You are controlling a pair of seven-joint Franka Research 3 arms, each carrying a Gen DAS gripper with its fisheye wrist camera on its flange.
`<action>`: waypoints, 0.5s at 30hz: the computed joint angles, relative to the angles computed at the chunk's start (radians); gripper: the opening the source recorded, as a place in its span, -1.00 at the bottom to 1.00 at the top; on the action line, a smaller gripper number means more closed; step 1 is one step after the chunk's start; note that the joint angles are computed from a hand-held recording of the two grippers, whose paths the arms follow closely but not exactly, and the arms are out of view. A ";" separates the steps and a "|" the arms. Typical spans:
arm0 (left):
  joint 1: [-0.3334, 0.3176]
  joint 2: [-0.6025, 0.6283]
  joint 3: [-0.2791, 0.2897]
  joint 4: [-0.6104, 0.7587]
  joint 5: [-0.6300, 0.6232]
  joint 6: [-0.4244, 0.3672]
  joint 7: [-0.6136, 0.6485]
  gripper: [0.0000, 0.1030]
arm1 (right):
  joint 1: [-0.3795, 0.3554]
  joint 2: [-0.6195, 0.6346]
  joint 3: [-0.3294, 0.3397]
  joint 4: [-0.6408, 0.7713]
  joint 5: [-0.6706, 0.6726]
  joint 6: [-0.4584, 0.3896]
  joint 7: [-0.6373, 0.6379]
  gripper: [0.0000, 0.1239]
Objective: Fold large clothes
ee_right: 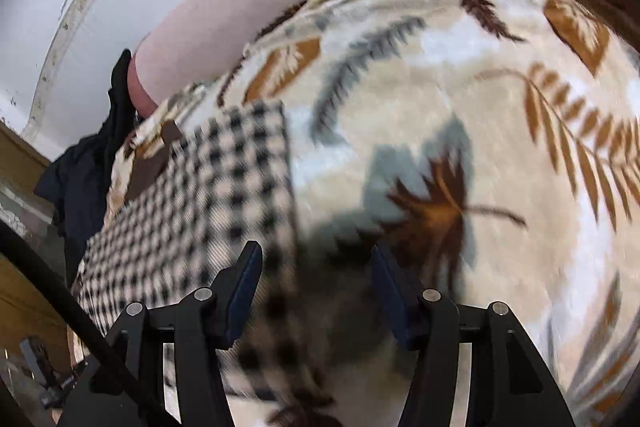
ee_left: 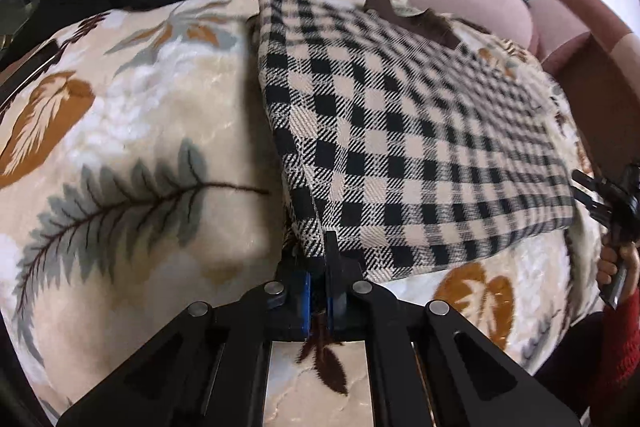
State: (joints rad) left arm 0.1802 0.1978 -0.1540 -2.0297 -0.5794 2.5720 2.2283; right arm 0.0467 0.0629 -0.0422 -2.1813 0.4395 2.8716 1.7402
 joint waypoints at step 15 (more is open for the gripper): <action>0.012 -0.042 0.001 -0.020 -0.111 0.172 -0.026 -0.38 | 0.095 0.025 -0.008 0.053 -0.439 0.067 0.296 -0.01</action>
State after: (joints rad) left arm 0.1926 0.1553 -0.1526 -2.0493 -0.6899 2.7436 2.2020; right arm 0.1413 0.0876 -0.0499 -2.1283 0.0006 2.9386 2.0362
